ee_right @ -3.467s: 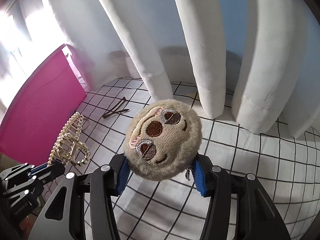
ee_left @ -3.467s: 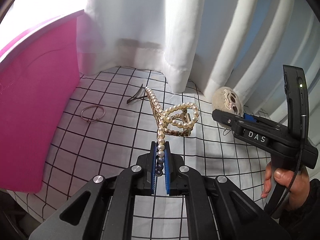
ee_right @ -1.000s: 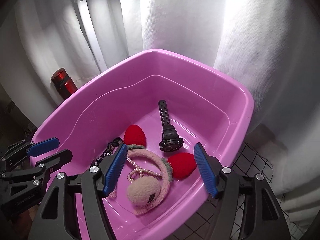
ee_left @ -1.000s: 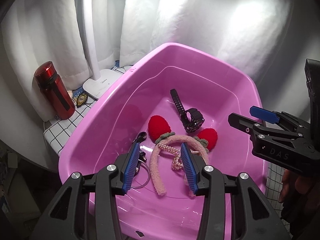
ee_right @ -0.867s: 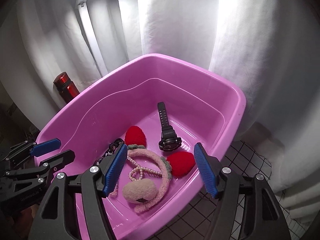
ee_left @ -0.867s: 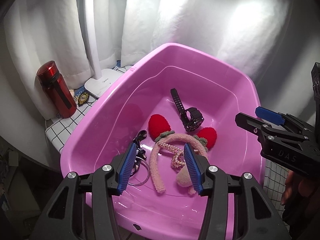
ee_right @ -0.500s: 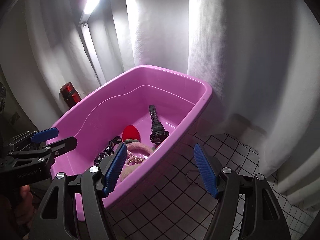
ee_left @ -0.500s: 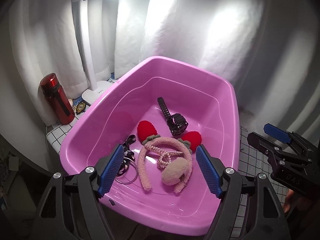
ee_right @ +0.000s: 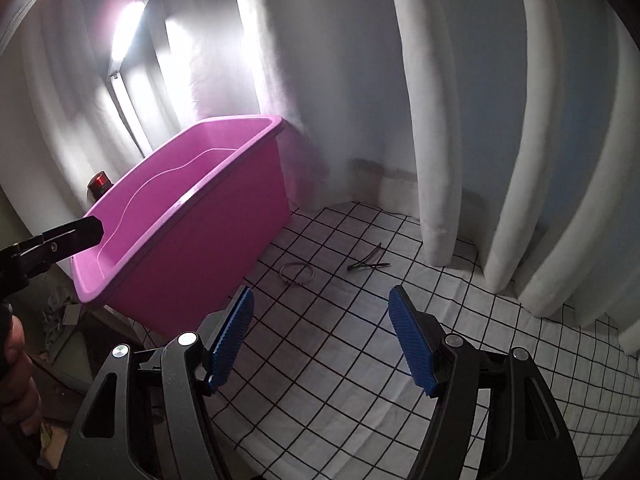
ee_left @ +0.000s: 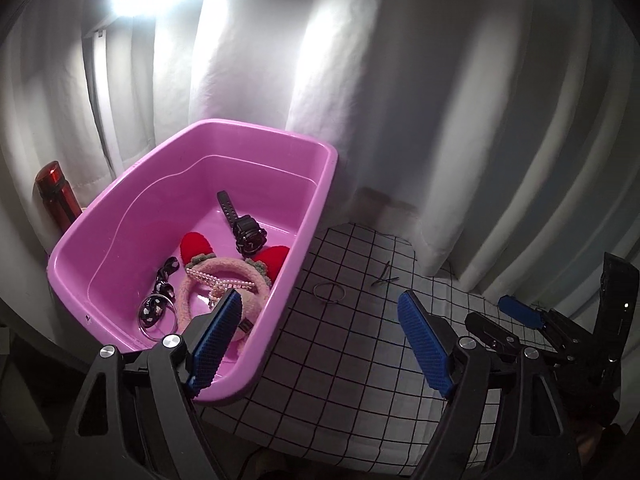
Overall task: Organize jewelry
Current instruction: 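Move both tools back over the table toward the silver ring and brown clip, then lower the left tool onto the silver ring while the right tool lowers onto the brown hair clip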
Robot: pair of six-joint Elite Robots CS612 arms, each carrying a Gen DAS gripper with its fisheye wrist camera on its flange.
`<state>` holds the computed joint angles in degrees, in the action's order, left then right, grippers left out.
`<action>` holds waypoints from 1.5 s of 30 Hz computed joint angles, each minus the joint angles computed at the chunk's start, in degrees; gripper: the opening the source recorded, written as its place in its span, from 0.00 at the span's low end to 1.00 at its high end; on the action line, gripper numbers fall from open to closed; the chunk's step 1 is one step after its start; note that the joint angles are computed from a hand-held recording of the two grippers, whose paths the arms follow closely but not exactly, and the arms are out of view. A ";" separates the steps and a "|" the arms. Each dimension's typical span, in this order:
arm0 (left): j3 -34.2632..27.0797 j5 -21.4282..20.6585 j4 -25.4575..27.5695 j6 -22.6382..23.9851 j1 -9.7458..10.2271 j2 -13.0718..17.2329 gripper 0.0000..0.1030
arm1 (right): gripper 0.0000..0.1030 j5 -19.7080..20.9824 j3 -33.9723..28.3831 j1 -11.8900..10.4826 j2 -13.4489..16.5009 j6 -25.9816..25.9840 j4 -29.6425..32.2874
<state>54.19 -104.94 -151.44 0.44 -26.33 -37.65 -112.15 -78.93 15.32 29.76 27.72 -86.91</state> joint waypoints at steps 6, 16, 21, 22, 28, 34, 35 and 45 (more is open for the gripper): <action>2.84 -0.25 -0.28 -0.75 -1.85 -0.81 0.77 | 0.65 2.71 -4.25 -1.45 2.72 0.04 1.92; 0.06 5.13 1.10 -4.31 -4.35 3.15 0.77 | 0.65 11.78 -3.61 -5.75 4.85 -8.04 -0.65; -5.37 9.93 3.07 -7.48 -5.34 7.38 0.77 | 0.65 16.65 -0.76 -8.10 4.97 -11.87 -3.09; -6.64 10.56 3.64 -8.11 -5.50 8.36 0.77 | 0.65 17.51 -0.03 -8.47 4.91 -12.94 -3.57; -13.07 14.67 6.33 -11.73 -6.21 13.35 0.77 | 0.65 22.13 5.15 -10.22 3.83 -19.52 -7.47; -18.81 17.36 9.04 -13.69 -6.39 17.37 0.77 | 0.65 25.98 9.86 -11.46 2.60 -22.25 -8.85; -19.74 17.57 9.65 -13.90 -6.39 17.98 0.77 | 0.65 26.41 10.49 -11.55 2.45 -22.64 -9.10; -26.94 20.25 13.65 -16.03 -6.50 22.47 0.77 | 0.65 24.41 13.94 -11.30 1.62 -25.48 -13.10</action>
<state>27.25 -84.69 -137.79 -15.59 -32.83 -15.18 -87.74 -64.99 4.02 31.38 2.25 -100.01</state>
